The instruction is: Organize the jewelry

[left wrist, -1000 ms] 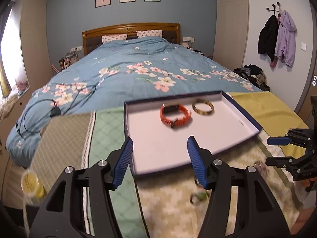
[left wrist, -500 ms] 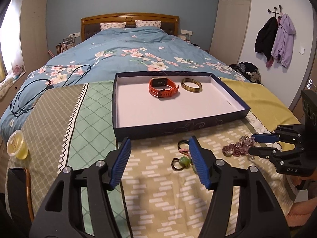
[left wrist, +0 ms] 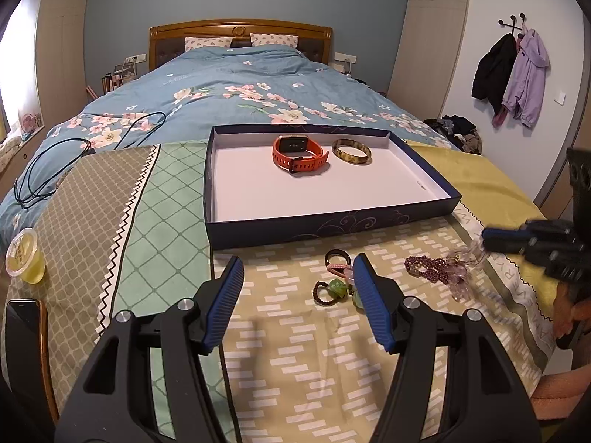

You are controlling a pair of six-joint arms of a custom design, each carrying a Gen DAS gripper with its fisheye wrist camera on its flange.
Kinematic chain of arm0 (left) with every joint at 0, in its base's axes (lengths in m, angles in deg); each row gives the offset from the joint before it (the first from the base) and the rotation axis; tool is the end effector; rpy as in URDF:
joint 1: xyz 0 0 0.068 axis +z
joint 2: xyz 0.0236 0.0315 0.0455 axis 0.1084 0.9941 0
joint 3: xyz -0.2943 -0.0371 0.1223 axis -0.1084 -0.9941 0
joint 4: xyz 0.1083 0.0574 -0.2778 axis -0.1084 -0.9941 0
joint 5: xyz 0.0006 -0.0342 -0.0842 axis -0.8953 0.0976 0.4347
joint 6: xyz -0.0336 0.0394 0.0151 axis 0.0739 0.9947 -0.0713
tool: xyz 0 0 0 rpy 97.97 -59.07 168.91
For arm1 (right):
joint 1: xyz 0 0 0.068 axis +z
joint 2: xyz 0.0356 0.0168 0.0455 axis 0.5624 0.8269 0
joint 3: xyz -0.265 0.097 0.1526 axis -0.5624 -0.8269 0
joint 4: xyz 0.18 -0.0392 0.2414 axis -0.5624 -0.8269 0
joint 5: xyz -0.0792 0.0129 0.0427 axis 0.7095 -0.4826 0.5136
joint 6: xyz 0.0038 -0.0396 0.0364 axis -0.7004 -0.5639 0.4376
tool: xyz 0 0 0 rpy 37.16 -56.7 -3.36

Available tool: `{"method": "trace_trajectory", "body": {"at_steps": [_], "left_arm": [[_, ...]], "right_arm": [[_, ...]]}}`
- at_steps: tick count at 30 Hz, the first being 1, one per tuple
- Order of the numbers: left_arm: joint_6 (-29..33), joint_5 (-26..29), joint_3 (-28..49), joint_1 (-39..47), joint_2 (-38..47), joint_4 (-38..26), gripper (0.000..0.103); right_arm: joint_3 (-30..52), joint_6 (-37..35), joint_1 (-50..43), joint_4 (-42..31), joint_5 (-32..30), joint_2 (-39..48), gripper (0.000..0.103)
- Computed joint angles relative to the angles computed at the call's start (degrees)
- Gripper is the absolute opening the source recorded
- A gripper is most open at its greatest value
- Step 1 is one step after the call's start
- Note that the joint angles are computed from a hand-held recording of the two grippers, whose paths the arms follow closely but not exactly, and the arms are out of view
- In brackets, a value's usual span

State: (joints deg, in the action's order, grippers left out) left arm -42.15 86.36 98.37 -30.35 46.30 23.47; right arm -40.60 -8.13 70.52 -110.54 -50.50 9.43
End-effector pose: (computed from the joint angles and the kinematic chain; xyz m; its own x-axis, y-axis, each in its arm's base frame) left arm 0.2199 -0.1639 0.2451 -0.6040 0.2604 -0.7532 0.5203 0.8447 -0.1252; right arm 0.1272 0.0867 0.2633 -0.6747 0.0302 -0.7375 -0.2217 0.9447 0.2415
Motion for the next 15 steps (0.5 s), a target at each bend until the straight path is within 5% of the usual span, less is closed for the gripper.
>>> {"method": "trace_trajectory", "body": {"at_steps": [5,11,12,15], "left_arm": [[-0.45,0.54,-0.15,0.02,0.16,0.23,0.061],[-0.36,0.86,-0.32,-0.18,0.23,0.58,0.061],[-0.33,0.93,-0.44,-0.10,0.18,0.64,0.061],[-0.27,1.40,-0.30,0.07,0.41,0.50,0.062]], "right_arm": [[1.27,-0.06,-3.72,1.09,-4.78,-3.80,0.000],[1.70,-0.57,-5.62,-1.16,-3.34,-1.06,0.003],[1.32,-0.48,-5.31,-1.68,-2.87,-0.31,0.006],[-0.07,1.16,-2.32,-2.35,-0.49,1.14,0.043]]}}
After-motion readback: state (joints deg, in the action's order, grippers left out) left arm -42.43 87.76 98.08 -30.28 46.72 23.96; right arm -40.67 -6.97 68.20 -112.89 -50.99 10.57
